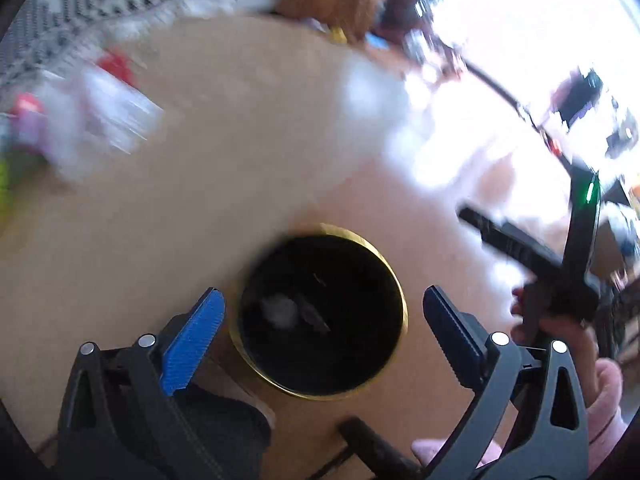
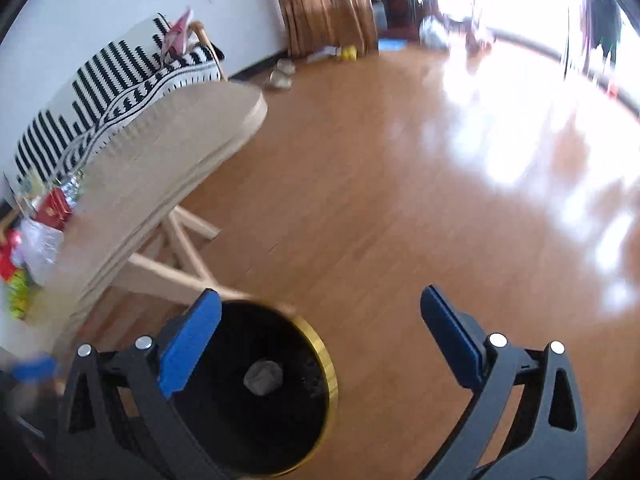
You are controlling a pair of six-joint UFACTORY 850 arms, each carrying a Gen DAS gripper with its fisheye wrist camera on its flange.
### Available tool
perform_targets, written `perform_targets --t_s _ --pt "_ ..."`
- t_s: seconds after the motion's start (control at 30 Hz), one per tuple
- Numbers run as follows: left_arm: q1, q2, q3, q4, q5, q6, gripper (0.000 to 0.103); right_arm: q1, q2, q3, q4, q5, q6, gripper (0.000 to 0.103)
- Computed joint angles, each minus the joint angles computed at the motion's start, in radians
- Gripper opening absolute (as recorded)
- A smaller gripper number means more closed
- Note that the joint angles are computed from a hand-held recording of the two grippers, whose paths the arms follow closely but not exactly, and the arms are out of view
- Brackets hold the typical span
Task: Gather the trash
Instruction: 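Grasp the red ribbon with the left tool while the right tool grasps the clear plastic bag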
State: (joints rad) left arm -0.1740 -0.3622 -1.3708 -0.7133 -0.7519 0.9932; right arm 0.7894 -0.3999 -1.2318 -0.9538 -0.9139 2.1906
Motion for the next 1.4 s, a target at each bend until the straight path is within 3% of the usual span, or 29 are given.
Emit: perform_targets --t_s 0.1,0.23,0.4,0.47,0.57,0.67,0.8,0.93,1.1,1.2,1.4 --pt "0.062 0.022 -0.032 0.023 0.051 -0.048 0.097 0.007 -0.044 -0.073 0.009 -0.051 -0.105 0.097" --pt "0.203 -0.023 -0.110 0.025 0.088 -0.159 0.097 0.020 -0.096 -0.175 -0.064 0.008 -0.175 0.097" --pt "0.318 -0.149 -0.260 0.254 0.201 -0.447 0.097 0.022 -0.210 -0.375 -0.041 0.048 -0.377 0.097" --pt "0.329 -0.232 -0.356 0.369 0.188 -0.571 0.097 0.022 -0.270 -0.477 -0.020 0.045 -0.456 0.097" --pt "0.333 -0.334 -0.497 0.363 0.082 -0.540 0.097 0.021 -0.335 -0.593 0.015 0.043 -0.539 0.097" --pt "0.305 -0.397 -0.579 0.468 0.110 -0.605 0.097 0.030 -0.380 -0.665 0.039 0.025 -0.598 0.097" --pt "0.301 -0.520 -0.747 0.476 0.030 -0.627 0.097 0.031 -0.444 -0.779 0.069 -0.039 -0.709 0.097" --pt "0.305 -0.550 -0.771 0.473 0.043 -0.593 0.097 0.019 -0.475 -0.832 0.076 -0.047 -0.723 0.097" --pt "0.329 -0.586 -0.831 0.439 -0.006 -0.587 0.097 -0.001 -0.539 -0.937 0.130 -0.012 -0.775 0.097" --pt "0.334 -0.573 -0.802 0.494 0.022 -0.572 0.097 -0.004 -0.587 -1.012 0.155 -0.011 -0.824 0.097" --pt "0.369 -0.565 -0.779 0.466 0.057 -0.532 0.097 -0.010 -0.674 -1.146 0.206 -0.021 -0.903 0.097"
